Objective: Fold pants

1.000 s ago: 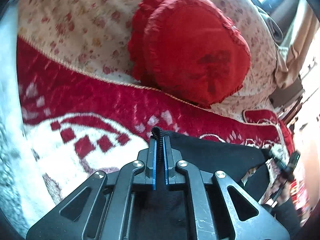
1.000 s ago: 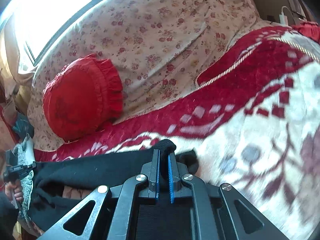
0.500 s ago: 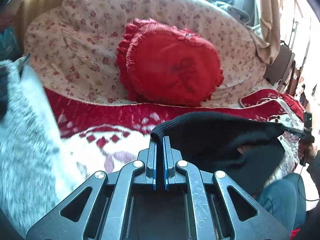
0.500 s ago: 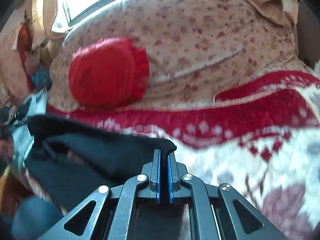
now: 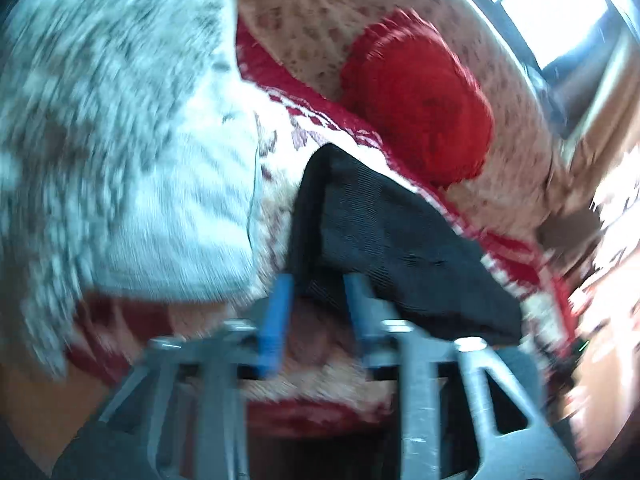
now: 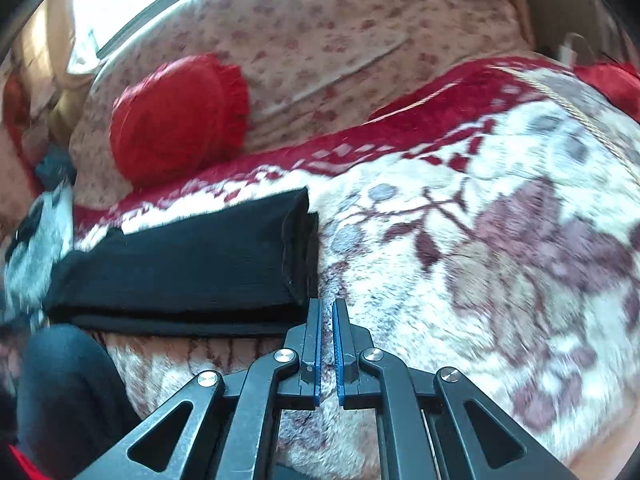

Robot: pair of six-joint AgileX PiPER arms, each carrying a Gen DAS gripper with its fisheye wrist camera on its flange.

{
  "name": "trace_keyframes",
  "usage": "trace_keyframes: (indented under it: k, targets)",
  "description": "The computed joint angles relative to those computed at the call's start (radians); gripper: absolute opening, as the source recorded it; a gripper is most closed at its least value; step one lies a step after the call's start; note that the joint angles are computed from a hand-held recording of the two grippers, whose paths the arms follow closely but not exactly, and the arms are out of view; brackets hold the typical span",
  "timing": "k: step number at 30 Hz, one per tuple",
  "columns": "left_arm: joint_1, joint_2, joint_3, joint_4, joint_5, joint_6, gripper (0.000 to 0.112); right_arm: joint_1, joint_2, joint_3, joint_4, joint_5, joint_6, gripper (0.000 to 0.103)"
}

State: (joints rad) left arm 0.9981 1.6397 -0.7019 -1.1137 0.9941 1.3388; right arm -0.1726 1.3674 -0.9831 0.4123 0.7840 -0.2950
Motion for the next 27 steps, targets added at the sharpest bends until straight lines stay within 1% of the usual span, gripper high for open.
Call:
trace_keyframes:
  k: [2, 5, 8, 11, 13, 16, 20, 22, 23, 24, 25, 26, 27]
  targets:
    - [0.010, 0.002, 0.002, -0.010, 0.052, -0.038, 0.049, -0.016, -0.032, 0.009, 0.064, 0.005, 0.017, 0.006]
    - [-0.025, 0.030, -0.013, -0.031, 0.116, -0.101, 0.049, -0.011, -0.055, 0.015, 0.152, 0.008, 0.035, 0.011]
    - [-0.078, 0.091, -0.059, -0.034, 0.118, -0.189, 0.049, 0.020, -0.052, 0.013, 0.254, -0.005, 0.045, 0.015]
    - [-0.111, 0.103, -0.073, -0.066, 0.115, -0.214, 0.049, 0.066, -0.049, 0.017, 0.254, -0.034, 0.077, 0.016]
    - [-0.120, 0.116, -0.082, -0.106, 0.120, -0.230, 0.049, 0.066, -0.042, 0.023, 0.280, -0.035, 0.081, 0.016]
    - [-0.095, 0.153, -0.088, -0.145, 0.163, -0.257, 0.049, 0.036, -0.056, 0.049, 0.321, -0.037, 0.074, 0.016]
    - [-0.075, 0.138, -0.054, -0.166, 0.167, -0.226, 0.049, -0.063, -0.063, 0.106, 0.455, -0.013, 0.033, 0.017]
    - [-0.083, 0.103, -0.027, -0.178, 0.116, -0.213, 0.049, -0.110, -0.051, 0.130, 0.498, 0.006, 0.045, 0.017]
    - [-0.094, 0.086, -0.017, -0.184, 0.081, -0.213, 0.049, -0.145, -0.035, 0.141, 0.523, 0.025, 0.066, 0.017]
    - [-0.112, 0.061, -0.006, -0.182, 0.030, -0.220, 0.049, -0.175, -0.023, 0.153, 0.561, 0.039, 0.067, 0.017]
    - [-0.135, 0.033, 0.003, -0.175, -0.027, -0.228, 0.049, -0.220, -0.014, 0.181, 0.639, 0.060, 0.040, 0.017]
    - [-0.152, 0.014, 0.013, -0.175, -0.065, -0.227, 0.049, -0.271, -0.004, 0.214, 0.734, 0.089, 0.003, 0.017]
    - [-0.170, -0.005, 0.023, -0.176, -0.096, -0.216, 0.049, -0.297, 0.005, 0.232, 0.790, 0.105, -0.022, 0.017]
